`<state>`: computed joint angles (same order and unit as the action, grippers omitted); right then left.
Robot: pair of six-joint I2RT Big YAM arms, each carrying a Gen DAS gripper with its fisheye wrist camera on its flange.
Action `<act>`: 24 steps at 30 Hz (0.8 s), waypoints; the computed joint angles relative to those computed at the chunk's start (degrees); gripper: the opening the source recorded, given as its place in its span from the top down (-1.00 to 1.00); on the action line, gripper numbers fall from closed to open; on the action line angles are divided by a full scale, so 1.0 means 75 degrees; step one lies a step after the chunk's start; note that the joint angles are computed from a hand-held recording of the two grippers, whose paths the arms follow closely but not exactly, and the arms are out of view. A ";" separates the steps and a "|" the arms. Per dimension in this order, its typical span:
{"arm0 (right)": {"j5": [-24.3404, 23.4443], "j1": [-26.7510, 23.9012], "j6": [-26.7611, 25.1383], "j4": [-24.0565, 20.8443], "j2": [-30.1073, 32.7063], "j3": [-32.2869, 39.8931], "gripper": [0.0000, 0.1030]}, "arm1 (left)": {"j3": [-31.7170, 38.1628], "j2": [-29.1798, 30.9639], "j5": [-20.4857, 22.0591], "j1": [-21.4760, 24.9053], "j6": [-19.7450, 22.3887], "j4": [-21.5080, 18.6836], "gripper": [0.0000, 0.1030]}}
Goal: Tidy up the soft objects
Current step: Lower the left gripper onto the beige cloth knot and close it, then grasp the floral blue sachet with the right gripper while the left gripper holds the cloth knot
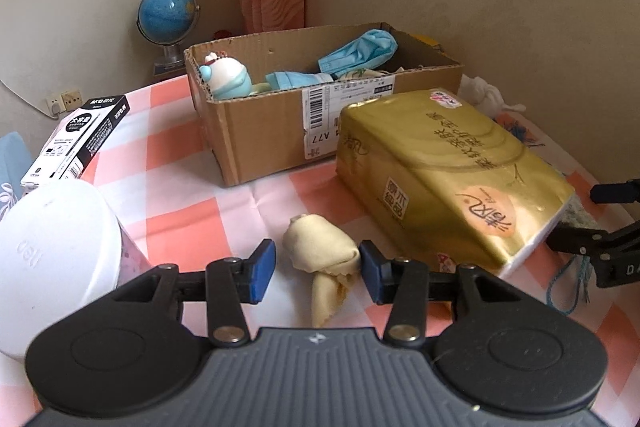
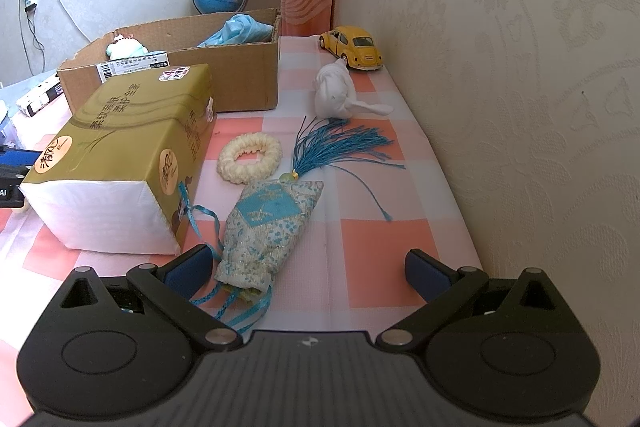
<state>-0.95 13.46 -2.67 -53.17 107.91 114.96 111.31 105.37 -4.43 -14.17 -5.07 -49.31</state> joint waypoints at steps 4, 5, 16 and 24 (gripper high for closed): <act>-0.0058 -0.0009 -0.0066 0.0082 -0.0056 -0.0103 -1.00 | 0.0034 0.0039 -0.0023 0.0009 -0.0052 -0.0008 0.10; -0.0078 -0.0013 -0.0089 0.0071 -0.0053 -0.0097 -1.00 | 0.0031 0.0041 -0.0033 0.0007 -0.0044 0.0002 0.10; -0.0174 0.0057 -0.1062 -0.0133 0.0073 0.0261 -0.68 | 0.0036 0.0051 -0.0061 0.0006 -0.0026 0.0001 0.10; -0.0405 0.0115 -0.1496 -0.0235 0.0107 0.0415 -0.29 | 0.0058 0.0069 -0.0081 0.0000 -0.0029 -0.0027 0.10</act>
<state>-3.99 14.32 -13.89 -54.93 108.72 118.07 111.74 105.89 -5.04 -14.17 -5.29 -49.52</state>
